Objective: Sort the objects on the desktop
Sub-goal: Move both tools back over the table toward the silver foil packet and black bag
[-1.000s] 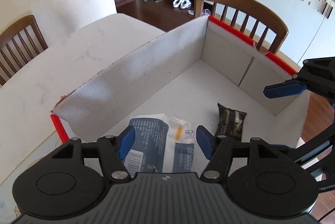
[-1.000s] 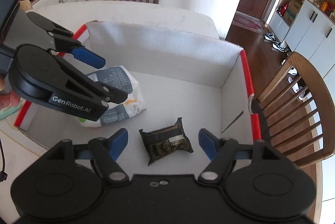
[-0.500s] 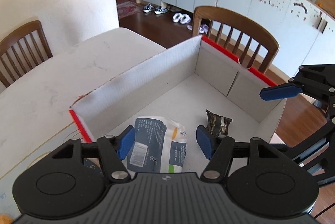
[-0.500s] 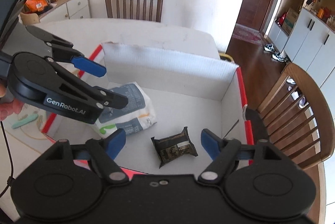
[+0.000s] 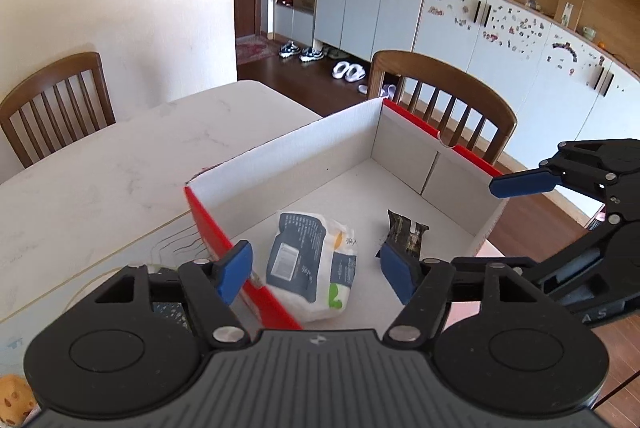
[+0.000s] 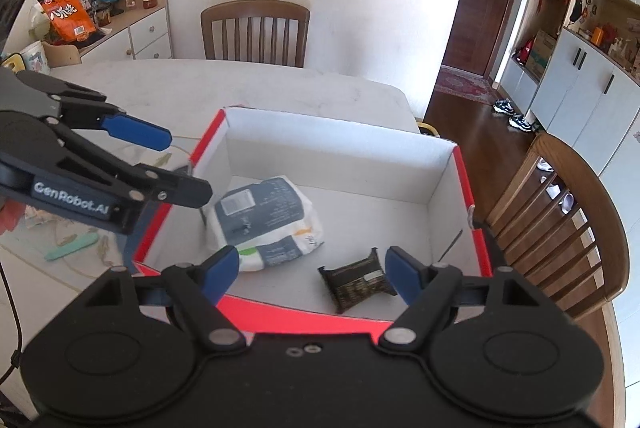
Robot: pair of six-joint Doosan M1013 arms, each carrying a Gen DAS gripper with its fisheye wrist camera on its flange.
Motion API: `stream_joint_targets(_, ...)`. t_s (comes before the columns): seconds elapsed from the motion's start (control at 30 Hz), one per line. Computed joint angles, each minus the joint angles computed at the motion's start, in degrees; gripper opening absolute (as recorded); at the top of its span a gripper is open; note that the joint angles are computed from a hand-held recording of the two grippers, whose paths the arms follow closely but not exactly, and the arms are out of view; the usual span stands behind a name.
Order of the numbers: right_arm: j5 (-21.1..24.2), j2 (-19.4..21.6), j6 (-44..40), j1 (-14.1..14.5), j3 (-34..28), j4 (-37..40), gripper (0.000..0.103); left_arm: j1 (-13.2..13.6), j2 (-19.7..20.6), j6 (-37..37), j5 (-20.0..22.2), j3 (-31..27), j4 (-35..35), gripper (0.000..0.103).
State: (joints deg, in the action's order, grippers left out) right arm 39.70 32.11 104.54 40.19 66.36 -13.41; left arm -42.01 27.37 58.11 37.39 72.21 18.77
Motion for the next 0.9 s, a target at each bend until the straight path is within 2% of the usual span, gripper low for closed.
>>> stream_joint_targets(0.1,-1.14,-0.46,2.44,0.72,0.56,-1.05,0.081,-0.09,-1.89,-1.06,-2.09,2.83,1.82,0.077)
stream_joint_targets(0.17,-1.58,-0.68,4.56,1.14,0.78,-2.05,0.082,-0.12,-3.26,-2.70,-3.93,4.92,3.71,0.085)
stream_joint_targets(0.33,-0.73,-0.34,10.95,2.36,0.24,-4.46,0.084,0.53,-6.38,-3.52,-8.07,9.44,3.90,0.091)
stream_joint_targets(0.37,-0.52,-0.22,12.28,2.66,0.10,-5.24,0.084,0.74,-6.94,-3.62,-8.67,10.24,3.72,0.100)
stream_joint_targets(0.4,-0.27,-0.08,13.55,2.98,-0.10,-6.02,0.084,0.97,-7.41,-3.25,-9.16,10.90,3.07,0.103)
stream_joint_targets(0.63,0.67,1.19,20.33,5.09,-1.93,-9.93,0.085,2.22,-10.54,-5.68,-12.84,15.63,4.63,0.103)
stream_joint_targets(0.9,2.01,3.12,23.09,7.14,-4.82,-11.93,0.085,3.93,-13.54,-6.88,-16.13,19.85,4.63,0.103)
